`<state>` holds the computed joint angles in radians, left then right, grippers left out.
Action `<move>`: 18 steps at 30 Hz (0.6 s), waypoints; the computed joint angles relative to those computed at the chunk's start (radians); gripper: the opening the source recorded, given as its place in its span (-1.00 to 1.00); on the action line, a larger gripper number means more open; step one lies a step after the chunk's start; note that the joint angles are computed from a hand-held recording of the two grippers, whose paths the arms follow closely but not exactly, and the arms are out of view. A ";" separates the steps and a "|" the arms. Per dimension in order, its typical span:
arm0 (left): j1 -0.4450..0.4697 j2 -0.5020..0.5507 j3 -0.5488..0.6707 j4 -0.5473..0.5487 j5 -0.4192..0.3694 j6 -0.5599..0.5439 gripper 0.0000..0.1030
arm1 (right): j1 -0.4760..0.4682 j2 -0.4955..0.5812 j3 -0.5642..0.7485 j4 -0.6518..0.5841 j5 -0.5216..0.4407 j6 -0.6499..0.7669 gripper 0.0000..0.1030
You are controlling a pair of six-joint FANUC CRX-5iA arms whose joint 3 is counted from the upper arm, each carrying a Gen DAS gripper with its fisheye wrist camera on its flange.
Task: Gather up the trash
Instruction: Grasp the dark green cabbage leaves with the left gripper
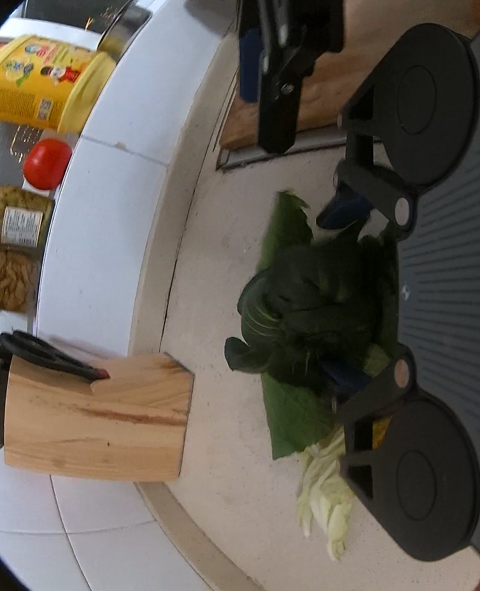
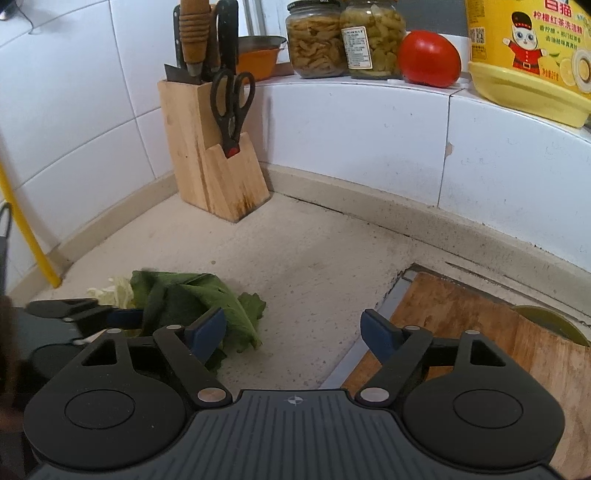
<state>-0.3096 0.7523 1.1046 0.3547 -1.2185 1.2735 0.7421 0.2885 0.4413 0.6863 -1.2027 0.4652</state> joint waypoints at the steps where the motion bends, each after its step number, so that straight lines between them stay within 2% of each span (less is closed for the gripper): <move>1: -0.001 0.010 0.022 -0.010 -0.014 0.004 0.06 | -0.001 -0.001 -0.004 0.001 0.003 -0.003 0.64; 3: 0.008 -0.002 -0.006 0.019 -0.005 -0.015 -0.03 | -0.003 0.000 -0.003 -0.004 0.002 0.002 0.61; 7: 0.030 -0.062 -0.118 0.091 0.043 -0.043 -0.11 | -0.005 0.009 0.014 -0.017 -0.002 0.031 0.26; 9: 0.049 -0.102 -0.183 0.142 0.055 -0.065 -0.11 | -0.007 0.013 0.025 -0.031 -0.005 0.042 0.22; 15: 0.109 -0.252 -0.401 0.223 0.069 -0.149 -0.11 | -0.006 0.033 0.061 -0.053 -0.012 0.101 0.23; 18: 0.137 -0.325 -0.494 0.223 0.066 -0.168 -0.11 | -0.007 0.048 0.087 -0.071 -0.009 0.156 0.35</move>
<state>-0.1722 0.4269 0.6104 0.5776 -1.1529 1.1052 0.7355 0.3369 0.5282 0.6155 -1.2116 0.6208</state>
